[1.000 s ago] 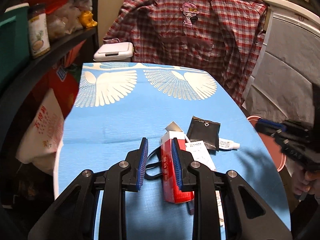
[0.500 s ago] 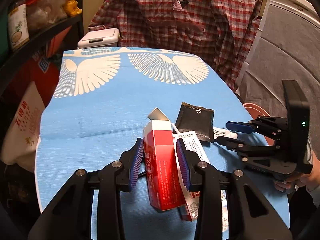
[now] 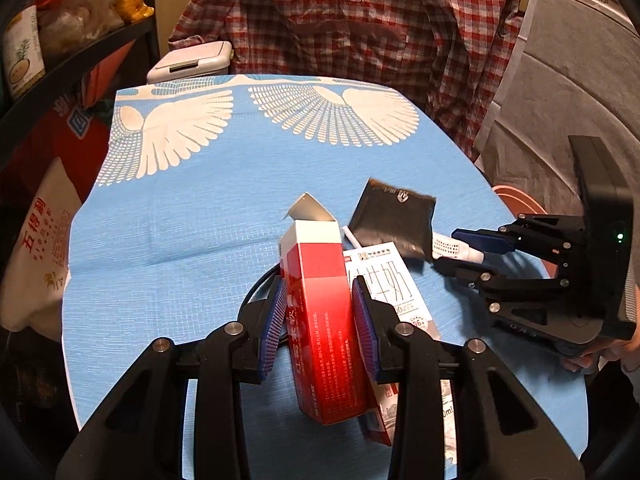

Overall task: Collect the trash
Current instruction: 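Lift the red carton with the left gripper while the right grasps and lifts the white tube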

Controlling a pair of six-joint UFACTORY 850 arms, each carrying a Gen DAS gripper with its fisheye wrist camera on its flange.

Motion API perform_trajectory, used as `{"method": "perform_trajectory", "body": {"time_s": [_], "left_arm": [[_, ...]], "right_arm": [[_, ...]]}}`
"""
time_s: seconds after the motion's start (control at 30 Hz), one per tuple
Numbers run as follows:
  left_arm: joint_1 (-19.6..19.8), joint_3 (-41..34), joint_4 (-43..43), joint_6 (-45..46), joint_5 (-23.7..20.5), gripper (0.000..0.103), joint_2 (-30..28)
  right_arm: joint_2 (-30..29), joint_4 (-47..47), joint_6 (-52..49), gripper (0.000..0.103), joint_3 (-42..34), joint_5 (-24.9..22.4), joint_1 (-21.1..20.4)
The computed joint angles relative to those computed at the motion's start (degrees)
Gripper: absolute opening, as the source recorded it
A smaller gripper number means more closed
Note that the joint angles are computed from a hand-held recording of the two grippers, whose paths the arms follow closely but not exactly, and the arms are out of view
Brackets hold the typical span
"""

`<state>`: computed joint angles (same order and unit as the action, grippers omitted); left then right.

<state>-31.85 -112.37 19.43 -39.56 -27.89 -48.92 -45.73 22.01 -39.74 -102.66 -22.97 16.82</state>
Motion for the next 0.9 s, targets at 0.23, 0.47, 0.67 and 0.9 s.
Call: {"method": "perform_trajectory", "body": {"time_s": [0.23,0.47,0.67,0.9], "left_arm": [[-0.52,0.66,4.84,-4.02,-0.83,0.027,0.85],[-0.69,3.19,10.32,-10.45,-0.09,0.027,3.36],[-1.46,4.48,15.4,-15.9,-0.69,0.027,4.99],[-2.34,6.48,21.76,-23.64,-0.57,0.027,7.47]], "right_arm": [[2.27,1.52,-3.58,0.029,2.83,1.41,0.03],[6.0,6.45,-9.71,0.029,6.81,2.59,-0.16],[10.22,10.79,-14.41,0.029,11.35,4.56,-0.28],[14.36,18.0,-20.83,0.029,15.82,6.81,-0.68]]}}
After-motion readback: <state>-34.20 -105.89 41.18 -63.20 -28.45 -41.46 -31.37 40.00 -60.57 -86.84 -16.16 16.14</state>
